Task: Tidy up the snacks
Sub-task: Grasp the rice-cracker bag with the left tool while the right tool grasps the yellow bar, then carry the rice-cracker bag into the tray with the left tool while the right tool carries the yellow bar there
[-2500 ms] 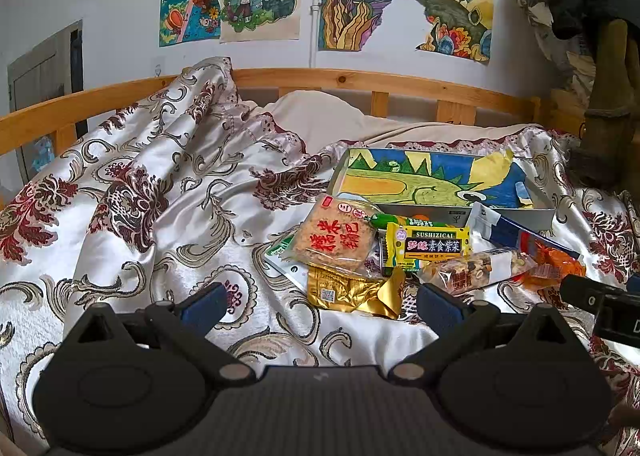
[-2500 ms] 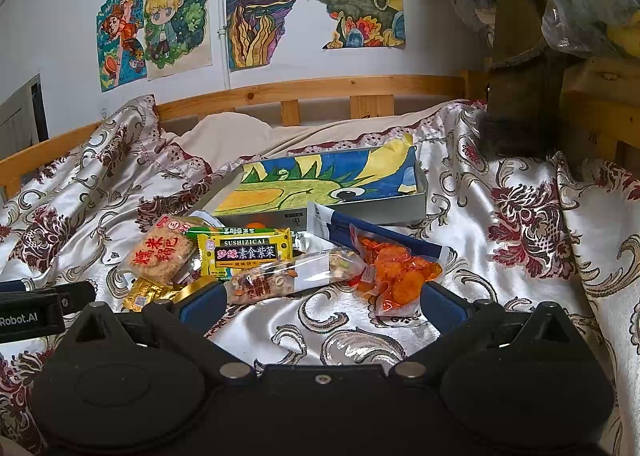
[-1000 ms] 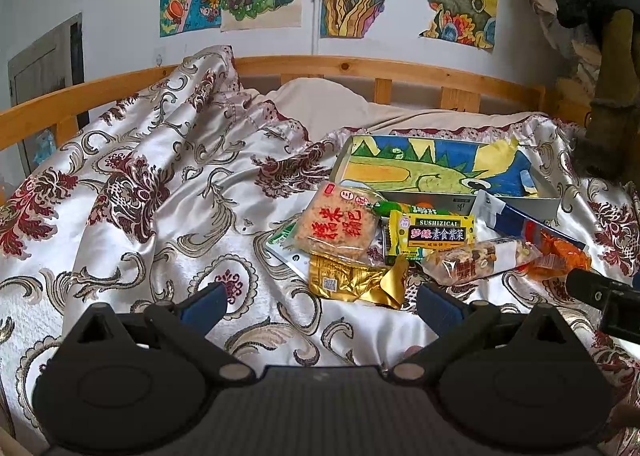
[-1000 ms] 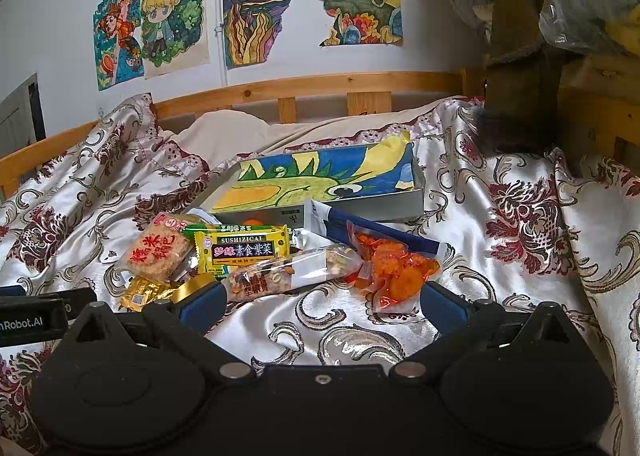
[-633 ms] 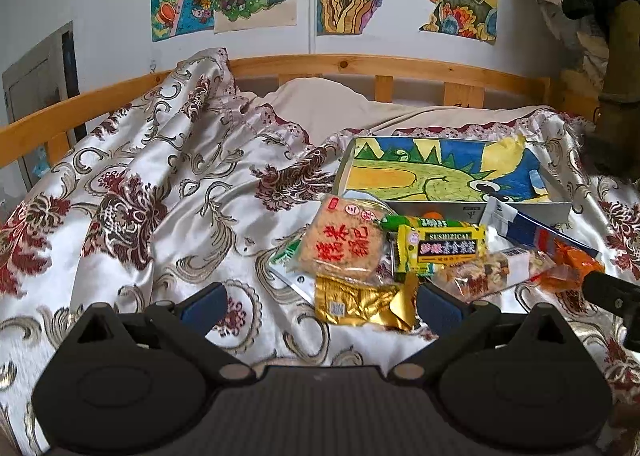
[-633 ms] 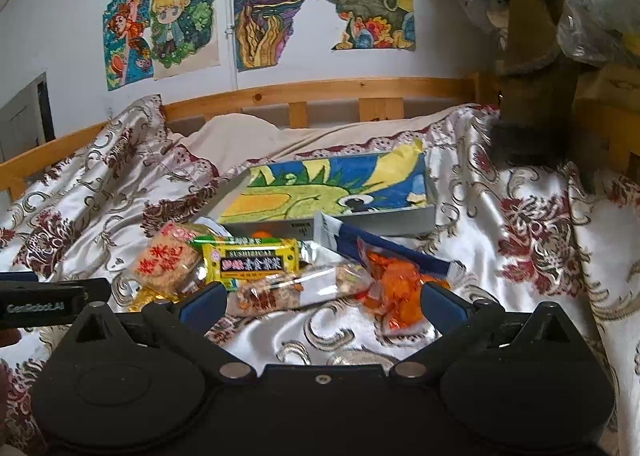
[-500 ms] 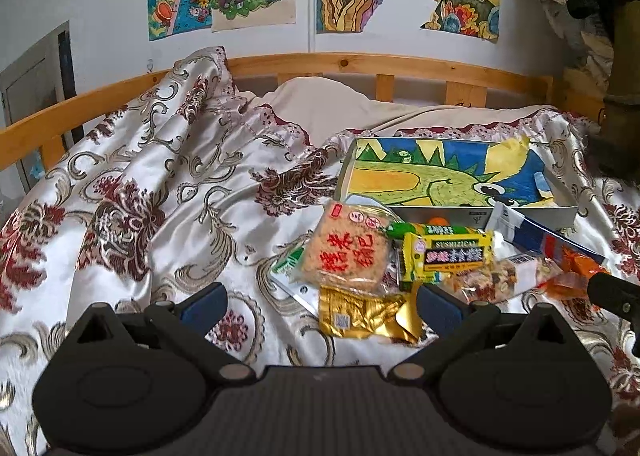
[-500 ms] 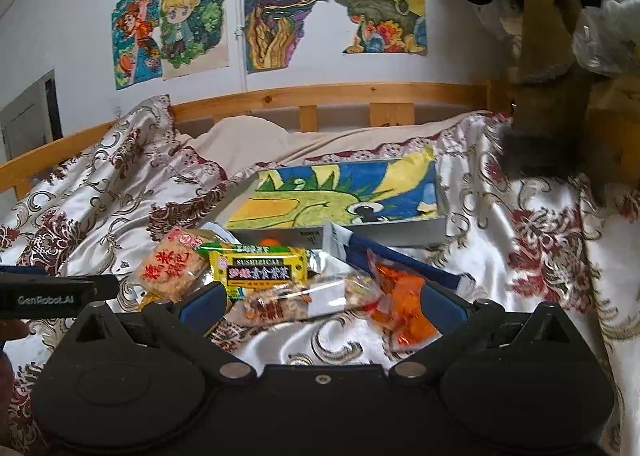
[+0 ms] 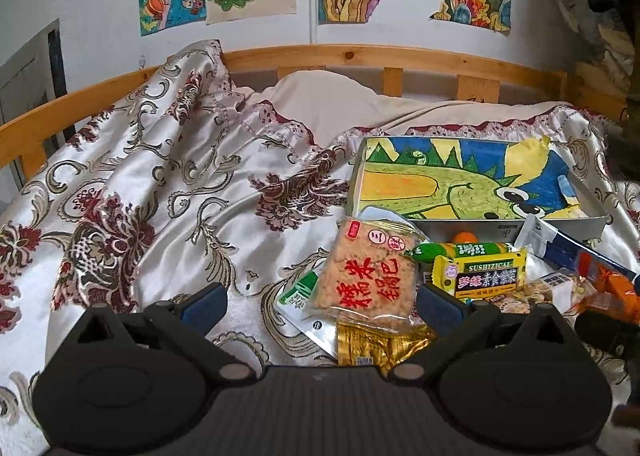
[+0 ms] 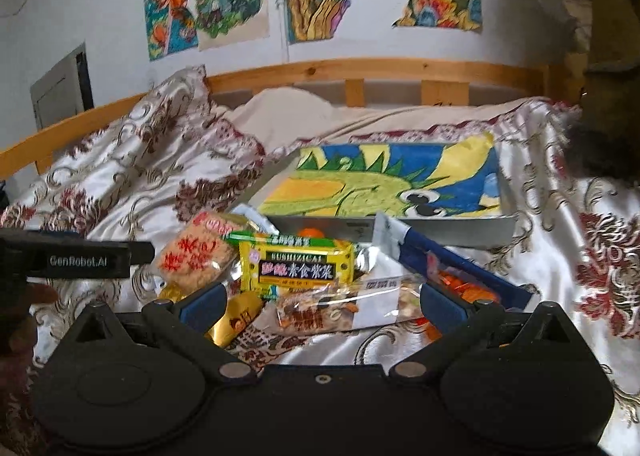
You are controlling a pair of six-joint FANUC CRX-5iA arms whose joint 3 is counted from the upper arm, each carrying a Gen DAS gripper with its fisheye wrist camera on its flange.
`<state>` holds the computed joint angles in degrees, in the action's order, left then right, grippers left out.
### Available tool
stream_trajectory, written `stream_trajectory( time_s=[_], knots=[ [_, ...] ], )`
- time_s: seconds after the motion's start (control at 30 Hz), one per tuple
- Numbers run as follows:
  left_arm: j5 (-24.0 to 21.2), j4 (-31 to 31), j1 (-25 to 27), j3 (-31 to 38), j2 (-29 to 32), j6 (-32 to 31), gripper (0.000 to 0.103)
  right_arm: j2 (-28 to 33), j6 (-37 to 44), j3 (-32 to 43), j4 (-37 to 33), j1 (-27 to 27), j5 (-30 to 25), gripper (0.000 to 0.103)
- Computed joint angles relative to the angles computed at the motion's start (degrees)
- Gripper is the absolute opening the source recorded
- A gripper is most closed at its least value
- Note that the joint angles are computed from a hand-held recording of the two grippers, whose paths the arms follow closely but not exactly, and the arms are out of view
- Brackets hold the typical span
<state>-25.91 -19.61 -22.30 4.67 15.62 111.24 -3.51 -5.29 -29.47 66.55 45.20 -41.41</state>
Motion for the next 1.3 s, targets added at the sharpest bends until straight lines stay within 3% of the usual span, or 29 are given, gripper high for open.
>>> stream_trajectory(
  time_s=[0.13, 0.43, 0.57, 0.67, 0.9, 1.1, 1.3],
  knots=[
    [2.1, 4.2, 1.1, -0.8, 0.9, -5.1, 0.102, 0.9, 3.6, 0.7, -2.9, -0.9, 2.1, 0.102],
    [7.6, 23.8, 3.9, -3.7, 4.2, -26.6, 0.102, 0.6, 4.4, -1.1, -4.1, -2.6, 4.3, 0.102],
    [5.9, 23.3, 3.8, -0.4, 7.0, -28.4, 0.102, 1.2, 5.3, -1.0, -3.8, -3.6, 5.9, 0.102],
    [5.9, 26.5, 4.1, 0.1, 8.4, -31.5, 0.102, 2.1, 8.2, -0.1, -3.4, -4.0, 6.5, 0.102],
    [6.6, 34.0, 4.0, 0.7, 10.7, -42.4, 0.102, 5.9, 21.9, 4.8, -7.1, -6.7, 9.2, 0.102],
    [5.3, 33.8, 3.9, 2.3, 12.0, -43.2, 0.099, 10.7, 43.7, 13.0, -24.5, -9.2, 11.7, 0.096],
    [5.4, 40.3, 4.3, 1.0, 12.3, -49.6, 0.087, 14.0, 55.0, 18.4, -34.6, -11.2, 11.9, 0.092]
  ],
)
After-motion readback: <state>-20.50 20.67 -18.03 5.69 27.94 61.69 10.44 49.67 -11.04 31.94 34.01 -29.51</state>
